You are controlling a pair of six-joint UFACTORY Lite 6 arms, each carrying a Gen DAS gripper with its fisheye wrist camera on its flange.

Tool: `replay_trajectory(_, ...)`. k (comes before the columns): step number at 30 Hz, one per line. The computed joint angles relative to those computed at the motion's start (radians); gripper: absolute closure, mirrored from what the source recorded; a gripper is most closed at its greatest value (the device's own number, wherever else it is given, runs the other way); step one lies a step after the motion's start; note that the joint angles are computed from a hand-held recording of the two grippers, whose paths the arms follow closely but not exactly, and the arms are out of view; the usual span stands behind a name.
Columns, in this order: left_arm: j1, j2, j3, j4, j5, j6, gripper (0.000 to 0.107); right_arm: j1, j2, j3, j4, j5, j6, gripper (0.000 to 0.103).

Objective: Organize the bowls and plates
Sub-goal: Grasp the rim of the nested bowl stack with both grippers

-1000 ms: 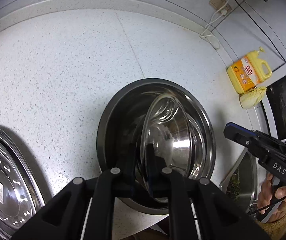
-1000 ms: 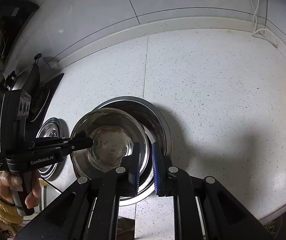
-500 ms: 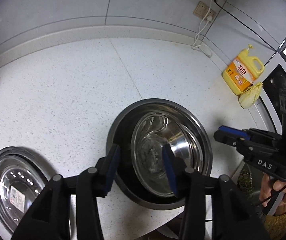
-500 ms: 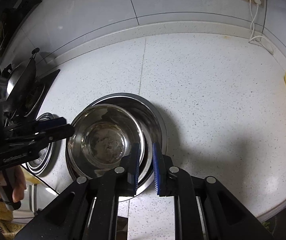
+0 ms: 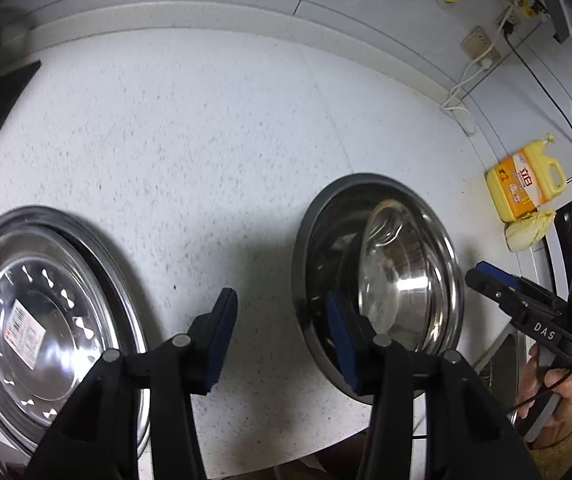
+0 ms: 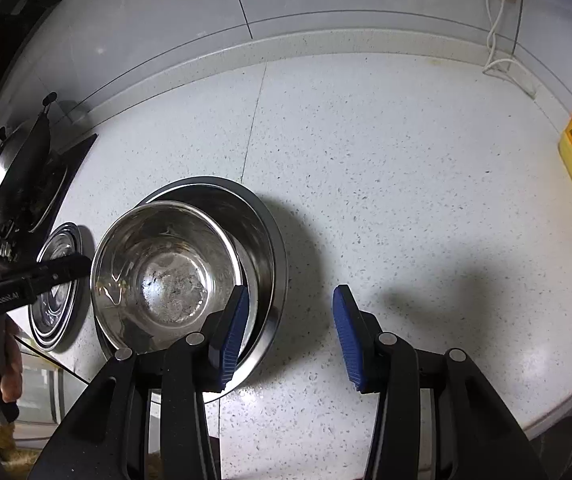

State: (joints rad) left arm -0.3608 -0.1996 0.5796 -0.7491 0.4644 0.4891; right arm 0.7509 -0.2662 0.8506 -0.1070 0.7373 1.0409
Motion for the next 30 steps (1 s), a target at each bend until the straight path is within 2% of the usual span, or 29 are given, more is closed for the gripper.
replay_trajectory(10, -0.047, 0.139, 0.028, -0.126, -0.042, 0.100, 0.064, -0.027, 0.059, -0.009, 0.053, -0.029, -0.077, 0.064)
replay_trajectory(14, -0.056, 0.188, 0.033, -0.204, -0.042, 0.160, 0.065, -0.049, 0.068, -0.027, 0.110, -0.067, -0.136, 0.074)
replay_trajectory(22, -0.030, 0.259, 0.035, -0.409, 0.005, 0.317, 0.076, -0.153, 0.028, -0.092, 0.305, -0.141, -0.320, 0.078)
replay_trajectory(30, -0.052, 0.275, 0.061, -0.379, -0.021, 0.287, 0.082, -0.145, 0.025, -0.081, 0.315, -0.113, -0.318, 0.078)
